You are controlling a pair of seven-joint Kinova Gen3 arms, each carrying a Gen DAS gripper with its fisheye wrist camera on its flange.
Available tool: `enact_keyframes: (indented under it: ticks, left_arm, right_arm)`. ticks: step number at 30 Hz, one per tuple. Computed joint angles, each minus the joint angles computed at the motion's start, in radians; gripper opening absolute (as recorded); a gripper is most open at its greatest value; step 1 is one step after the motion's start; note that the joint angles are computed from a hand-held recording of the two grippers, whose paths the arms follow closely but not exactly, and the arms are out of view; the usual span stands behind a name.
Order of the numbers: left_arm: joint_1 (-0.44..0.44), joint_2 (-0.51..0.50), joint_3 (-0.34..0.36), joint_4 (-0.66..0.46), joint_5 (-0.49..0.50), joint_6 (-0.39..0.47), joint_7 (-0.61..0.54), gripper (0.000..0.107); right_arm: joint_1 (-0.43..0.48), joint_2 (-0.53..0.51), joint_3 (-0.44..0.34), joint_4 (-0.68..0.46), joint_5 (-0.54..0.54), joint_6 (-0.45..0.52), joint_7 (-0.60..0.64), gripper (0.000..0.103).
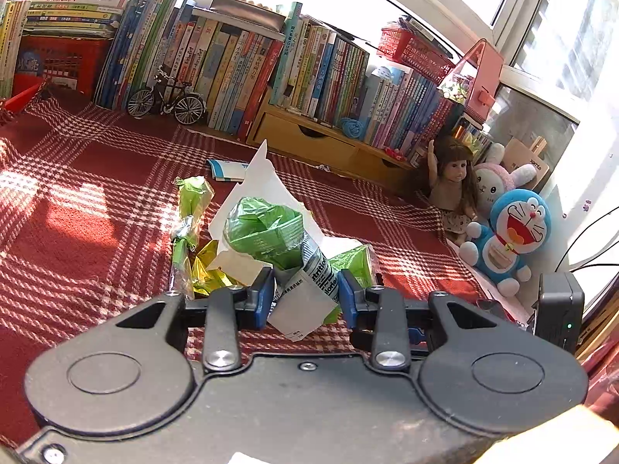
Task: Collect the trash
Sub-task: 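Grasp the green packets with the left tool while the right tool grasps a yellow wrapper, then carry both wrappers to the trash bin and open both tools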
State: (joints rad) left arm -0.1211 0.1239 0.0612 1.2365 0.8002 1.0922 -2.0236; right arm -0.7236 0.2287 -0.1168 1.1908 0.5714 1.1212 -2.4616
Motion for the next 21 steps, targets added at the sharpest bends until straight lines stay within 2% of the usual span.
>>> enact_keyframes:
  ticks: [10,16,21]
  left_arm:
    - [-0.02,-0.059,-0.037,0.068,0.027,0.065,-0.06,0.034]
    - [-0.034,-0.102,-0.075,0.114,0.055,0.142,-0.126,0.034]
    - [-0.027,-0.173,-0.11,0.198,0.063,0.126,-0.197,0.034]
  right_arm:
    - [-0.045,-0.085,-0.056,0.051,0.054,0.025,-0.045,0.037]
    - [-0.058,-0.129,-0.106,0.086,0.061,0.04,-0.072,0.037]
    - [-0.062,-0.154,-0.142,0.107,0.049,0.047,-0.082,0.037]
